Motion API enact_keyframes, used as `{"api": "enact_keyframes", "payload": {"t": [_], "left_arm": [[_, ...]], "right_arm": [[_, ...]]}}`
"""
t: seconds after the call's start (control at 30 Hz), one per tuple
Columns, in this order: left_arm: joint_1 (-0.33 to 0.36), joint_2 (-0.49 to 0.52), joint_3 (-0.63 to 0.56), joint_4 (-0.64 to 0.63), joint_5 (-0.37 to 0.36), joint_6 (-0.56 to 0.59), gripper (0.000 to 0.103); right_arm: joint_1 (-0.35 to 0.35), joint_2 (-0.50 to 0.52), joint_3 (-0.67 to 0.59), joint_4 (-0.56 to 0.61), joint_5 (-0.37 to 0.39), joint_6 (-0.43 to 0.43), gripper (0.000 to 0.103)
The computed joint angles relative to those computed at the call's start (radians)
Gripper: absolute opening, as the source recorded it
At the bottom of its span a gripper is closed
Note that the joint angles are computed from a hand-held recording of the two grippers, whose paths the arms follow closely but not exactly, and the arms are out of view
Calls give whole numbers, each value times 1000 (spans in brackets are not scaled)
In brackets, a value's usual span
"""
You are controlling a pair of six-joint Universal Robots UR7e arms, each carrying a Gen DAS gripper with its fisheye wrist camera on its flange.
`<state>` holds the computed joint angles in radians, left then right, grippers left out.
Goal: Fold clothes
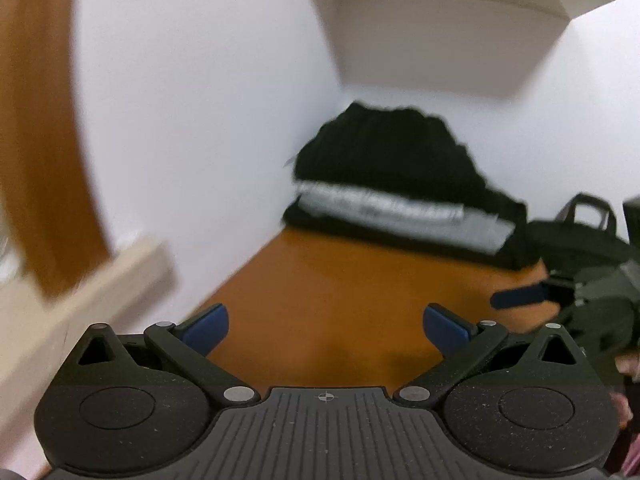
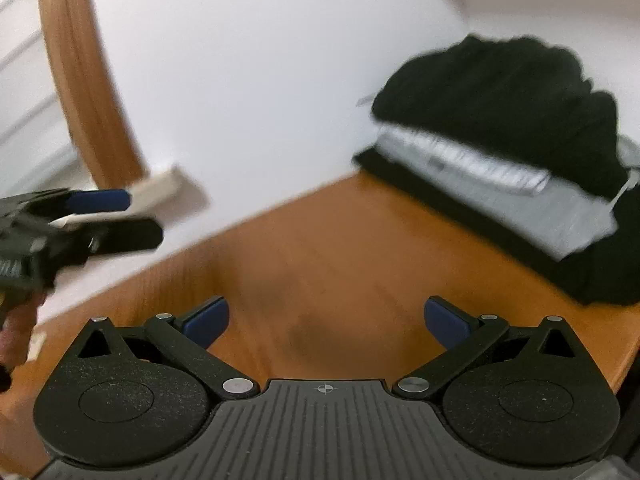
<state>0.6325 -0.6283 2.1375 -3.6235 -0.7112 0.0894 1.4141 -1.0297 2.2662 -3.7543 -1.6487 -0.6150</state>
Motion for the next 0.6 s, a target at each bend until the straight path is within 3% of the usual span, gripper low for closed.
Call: {"api": "enact_keyframes", "payload": {"t": [0.23, 0.53, 0.6], "left_arm": [[55, 19, 114, -67, 2, 0, 103], [139, -5, 109, -46, -81, 38, 103], [151, -12, 96, -13, -74, 57, 103]], "right_arm": [[93, 157, -31, -93, -192, 33, 103], [176, 335, -96, -314, -384, -20, 103], [188, 354, -106, -337, -410, 4, 103]]}}
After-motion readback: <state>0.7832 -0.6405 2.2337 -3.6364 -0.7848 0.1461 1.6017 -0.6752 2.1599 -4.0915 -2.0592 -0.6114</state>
